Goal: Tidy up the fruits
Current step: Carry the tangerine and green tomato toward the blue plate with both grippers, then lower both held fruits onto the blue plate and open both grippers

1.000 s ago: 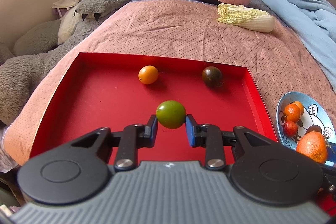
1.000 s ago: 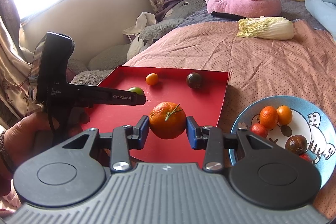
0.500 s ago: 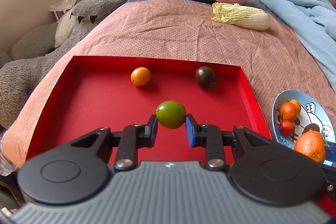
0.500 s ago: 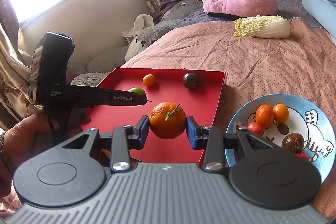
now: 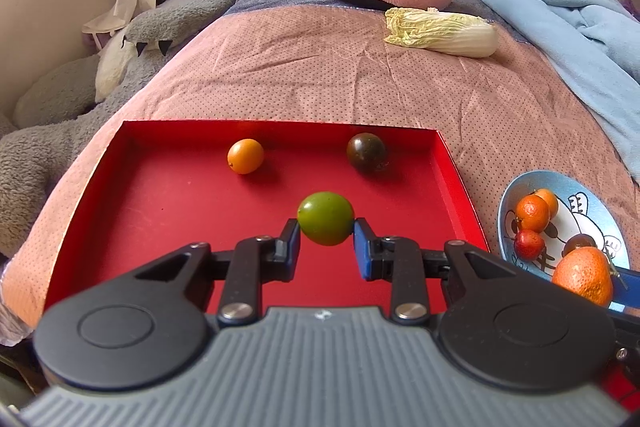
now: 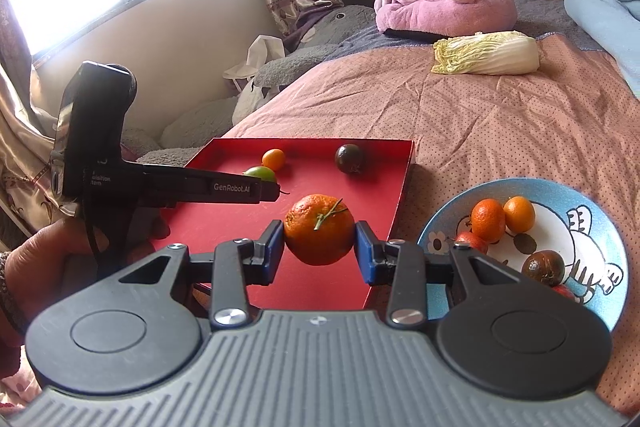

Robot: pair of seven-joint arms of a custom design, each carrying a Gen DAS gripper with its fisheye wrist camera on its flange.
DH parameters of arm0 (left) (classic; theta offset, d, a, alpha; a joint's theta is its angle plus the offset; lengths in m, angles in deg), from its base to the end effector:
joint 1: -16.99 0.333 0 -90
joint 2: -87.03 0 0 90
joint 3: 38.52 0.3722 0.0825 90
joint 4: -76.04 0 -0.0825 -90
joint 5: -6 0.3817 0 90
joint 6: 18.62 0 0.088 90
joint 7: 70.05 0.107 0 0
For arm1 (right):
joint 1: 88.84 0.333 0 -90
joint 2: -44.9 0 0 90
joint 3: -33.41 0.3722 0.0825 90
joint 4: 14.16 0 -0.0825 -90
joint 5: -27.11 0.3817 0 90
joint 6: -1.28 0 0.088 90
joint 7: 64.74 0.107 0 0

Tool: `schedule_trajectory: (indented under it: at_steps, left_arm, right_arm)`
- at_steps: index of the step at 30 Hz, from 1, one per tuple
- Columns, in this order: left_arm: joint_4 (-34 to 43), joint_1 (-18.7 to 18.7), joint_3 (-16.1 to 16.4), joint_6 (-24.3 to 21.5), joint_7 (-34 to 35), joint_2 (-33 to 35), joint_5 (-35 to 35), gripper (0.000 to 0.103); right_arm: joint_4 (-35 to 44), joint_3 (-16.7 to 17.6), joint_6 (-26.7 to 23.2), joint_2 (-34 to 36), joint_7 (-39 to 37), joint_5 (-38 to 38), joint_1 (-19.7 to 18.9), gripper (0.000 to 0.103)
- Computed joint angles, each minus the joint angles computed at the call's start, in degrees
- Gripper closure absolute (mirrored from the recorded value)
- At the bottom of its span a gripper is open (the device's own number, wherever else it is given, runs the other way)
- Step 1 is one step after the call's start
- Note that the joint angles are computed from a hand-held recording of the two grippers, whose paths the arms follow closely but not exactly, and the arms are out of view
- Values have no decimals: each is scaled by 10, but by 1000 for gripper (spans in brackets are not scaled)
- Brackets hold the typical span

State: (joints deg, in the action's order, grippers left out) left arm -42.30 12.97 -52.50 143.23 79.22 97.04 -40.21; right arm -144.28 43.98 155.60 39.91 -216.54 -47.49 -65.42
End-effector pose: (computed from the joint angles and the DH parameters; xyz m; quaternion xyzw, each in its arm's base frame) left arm 0.6018 -0.1493 0.4618 -0.4233 0.8328 -0.3293 0.1373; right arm 0.4162 0.3215 0.4872 -0.5021 0.7426 -0.2392 0.3732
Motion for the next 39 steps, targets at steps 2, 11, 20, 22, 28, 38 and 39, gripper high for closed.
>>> schedule_trajectory:
  at_steps: [2, 11, 20, 22, 28, 38, 39]
  left_arm:
    - [0, -1, -1, 0, 2, -1, -1, 71]
    - [-7, -11, -5, -3, 16, -11, -11, 71]
    - [-12, -25, -8, -8, 34, -19, -24, 71]
    - [-13, -29, -9, -11, 37, -21, -26, 71]
    - [-16, -43, -15, -18, 50, -25, -35, 71]
    - [-23, -76, -26, -34, 54, -23, -33, 71]
    - [-23, -80, -28, -36, 53, -22, -32, 71]
  right_arm:
    - [-4, 1, -2, -4, 4, -1, 0, 59]
    - [-30, 9, -19, -31, 21, 5, -2, 59]
    - [-69, 19, -37, -66, 49, 13, -10, 59]
    - [-78, 22, -40, -74, 55, 16, -12, 59]
    - [-109, 29, -52, -100, 70, 32, -17, 59]
    - [-171, 45, -83, -157, 72, 96, -23, 59]
    - [-178, 47, -87, -164, 72, 104, -23, 59]
